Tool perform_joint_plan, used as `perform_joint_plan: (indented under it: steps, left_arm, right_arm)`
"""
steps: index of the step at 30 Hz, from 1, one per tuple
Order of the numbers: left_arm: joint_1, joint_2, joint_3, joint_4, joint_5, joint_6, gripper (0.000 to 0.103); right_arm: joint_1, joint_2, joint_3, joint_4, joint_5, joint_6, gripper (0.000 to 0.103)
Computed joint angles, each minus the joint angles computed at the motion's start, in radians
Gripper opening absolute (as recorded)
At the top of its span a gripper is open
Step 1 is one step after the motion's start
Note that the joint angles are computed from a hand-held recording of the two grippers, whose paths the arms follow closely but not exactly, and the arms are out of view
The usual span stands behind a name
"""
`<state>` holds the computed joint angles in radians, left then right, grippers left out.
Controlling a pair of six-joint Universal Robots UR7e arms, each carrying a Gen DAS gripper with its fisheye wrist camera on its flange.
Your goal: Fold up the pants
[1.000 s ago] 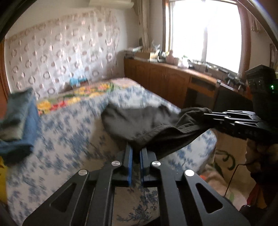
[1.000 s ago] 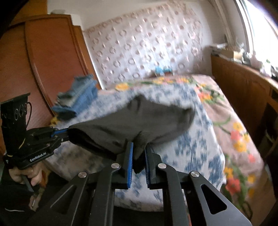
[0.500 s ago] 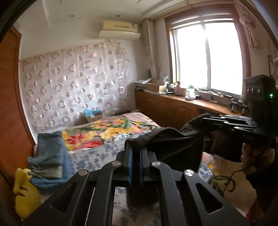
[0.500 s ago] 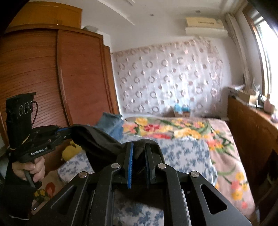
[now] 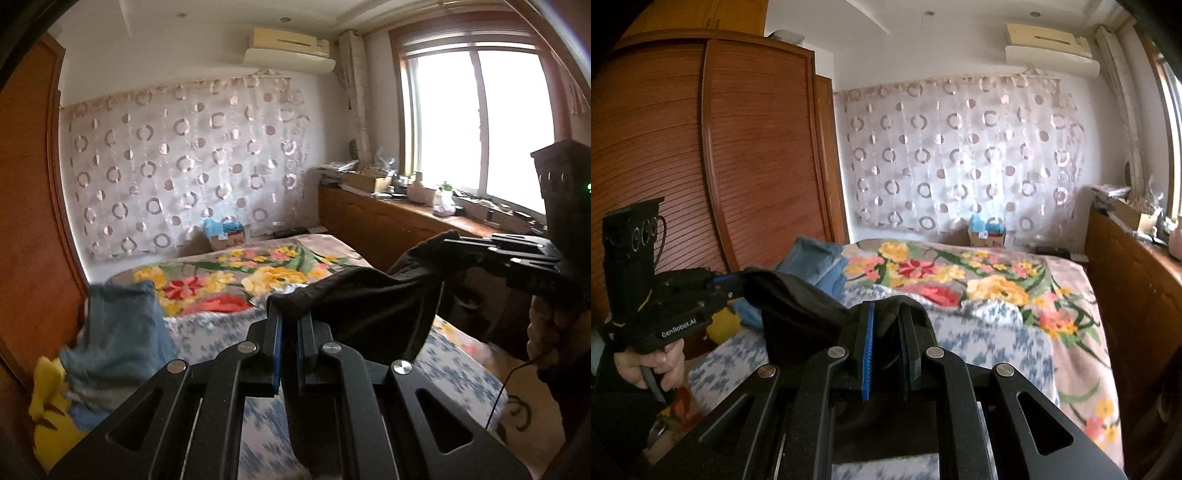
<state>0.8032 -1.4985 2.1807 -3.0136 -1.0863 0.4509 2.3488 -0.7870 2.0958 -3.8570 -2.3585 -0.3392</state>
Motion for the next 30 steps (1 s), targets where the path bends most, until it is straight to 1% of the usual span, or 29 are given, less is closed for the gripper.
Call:
perform_joint_plan:
  steps: [3, 6, 8, 10, 13, 17, 20, 22, 25, 27, 30]
  left_arm:
    - [0.007, 0.051, -0.060, -0.036, -0.006, 0.041, 0.007]
    - [0.021, 0.066, -0.075, -0.077, -0.039, 0.062, 0.007]
    - [0.037, 0.069, -0.065, -0.083, -0.045, 0.061, 0.007]
    - [0.058, 0.073, -0.052, -0.071, -0.049, 0.054, 0.007]
    - [0.086, 0.079, -0.037, -0.041, -0.044, 0.035, 0.007]
    - [0.094, 0.063, -0.012, -0.007, -0.036, 0.007, 0.007]
    - [0.085, 0.033, 0.016, 0.015, -0.030, -0.002, 0.007]
    - [0.080, 0.013, 0.032, 0.029, -0.027, -0.006, 0.007]
    - [0.077, -0.029, 0.071, 0.056, -0.032, -0.029, 0.007]
    - [0.078, -0.042, 0.082, 0.073, -0.037, -0.034, 0.007]
    - [0.057, -0.079, 0.121, 0.093, -0.019, -0.049, 0.007]
  right_arm:
    - [-0.037, 0.000, -0.061, 0.009, 0.042, -0.050, 0.011]
    - [-0.063, 0.016, -0.113, -0.007, 0.062, -0.108, 0.011]
    - [-0.072, 0.028, -0.130, 0.001, 0.070, -0.122, 0.011]
    - [-0.087, 0.050, -0.131, 0.005, 0.075, -0.118, 0.011]
    - [-0.115, 0.070, -0.119, 0.039, 0.077, -0.073, 0.011]
    - [-0.130, 0.078, -0.139, 0.132, 0.068, -0.006, 0.011]
    - [-0.126, 0.072, -0.169, 0.218, 0.058, 0.034, 0.011]
    - [-0.120, 0.067, -0.177, 0.248, 0.053, 0.050, 0.011]
    - [-0.114, 0.042, -0.167, 0.284, 0.050, 0.073, 0.011]
    - [-0.101, 0.025, -0.150, 0.316, 0.027, 0.107, 0.011]
    - [-0.088, 0.013, -0.131, 0.331, 0.008, 0.141, 0.011]
